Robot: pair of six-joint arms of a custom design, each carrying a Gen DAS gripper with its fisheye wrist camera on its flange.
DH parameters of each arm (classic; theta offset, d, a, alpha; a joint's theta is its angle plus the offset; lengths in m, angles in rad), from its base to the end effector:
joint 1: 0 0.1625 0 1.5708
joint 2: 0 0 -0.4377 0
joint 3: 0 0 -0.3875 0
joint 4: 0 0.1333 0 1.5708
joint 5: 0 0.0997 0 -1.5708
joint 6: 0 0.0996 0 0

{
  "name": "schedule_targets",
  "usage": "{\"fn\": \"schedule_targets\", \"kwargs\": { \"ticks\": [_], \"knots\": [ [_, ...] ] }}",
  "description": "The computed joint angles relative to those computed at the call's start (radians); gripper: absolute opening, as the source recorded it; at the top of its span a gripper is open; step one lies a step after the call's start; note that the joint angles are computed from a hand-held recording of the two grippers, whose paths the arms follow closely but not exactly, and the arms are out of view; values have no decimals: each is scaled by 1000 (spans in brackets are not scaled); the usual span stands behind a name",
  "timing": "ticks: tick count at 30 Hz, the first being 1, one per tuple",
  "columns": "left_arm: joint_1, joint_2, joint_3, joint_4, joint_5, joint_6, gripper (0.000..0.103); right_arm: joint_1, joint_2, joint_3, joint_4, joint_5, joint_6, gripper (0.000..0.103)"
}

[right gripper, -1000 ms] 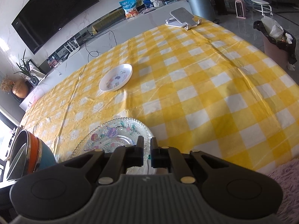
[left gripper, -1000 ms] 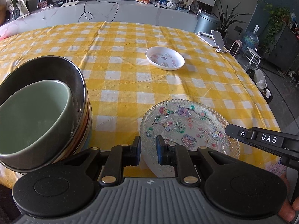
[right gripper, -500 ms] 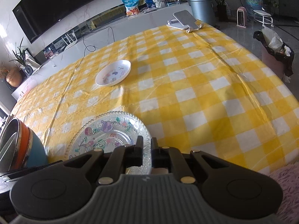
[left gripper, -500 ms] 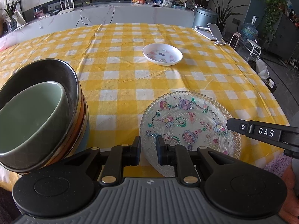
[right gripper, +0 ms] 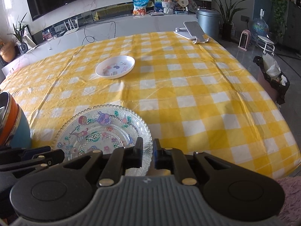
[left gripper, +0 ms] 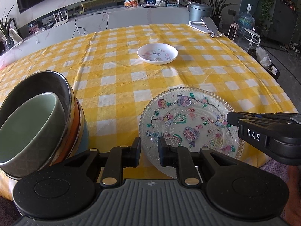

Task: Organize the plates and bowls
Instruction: 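Carry the glass plate with the right gripper and lower it onto the Fruity plate, then open the right gripper and withdraw from the glass plate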

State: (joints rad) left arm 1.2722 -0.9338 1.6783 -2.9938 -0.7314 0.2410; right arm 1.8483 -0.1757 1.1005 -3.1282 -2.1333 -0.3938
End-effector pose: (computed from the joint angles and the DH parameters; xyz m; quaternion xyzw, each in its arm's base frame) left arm 0.0027 -0.6963 0.2626 0.0988 0.8662 -0.3148 0.3753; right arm 0.2948 -0.7421 -0.0794 0.2192 -0.8905 0.2830 0.2807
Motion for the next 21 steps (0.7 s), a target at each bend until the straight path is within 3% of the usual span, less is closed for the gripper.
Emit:
{"fn": "schedule_targets", "kwargs": {
  "ticks": [4,5,7,9,11,14,18,21],
  "knots": [
    [3,-5,3,-6,-17,1,27,-2,-4,7,-17,10,5,14],
    [3,-6,4,-14,-20,5,29,-3,-8,13,-25,17,9,24],
    [-2,-4,8,-42,-16,24,34,-3,-11,20,-45,23,10,35],
    [-8,-3,11,-64,-13,45,45,-4,-13,26,-65,33,9,41],
    [-11,-6,12,-73,-29,57,49,-3,-13,30,-87,40,9,56],
    [-17,-6,8,-90,-47,76,50,-2,-10,26,-120,43,6,72],
    [-21,3,-10,-131,-72,118,50,0,3,1,-150,31,20,85],
    [-16,10,-42,-120,-111,116,50,-1,16,-28,-181,28,33,88]
  ]
}}
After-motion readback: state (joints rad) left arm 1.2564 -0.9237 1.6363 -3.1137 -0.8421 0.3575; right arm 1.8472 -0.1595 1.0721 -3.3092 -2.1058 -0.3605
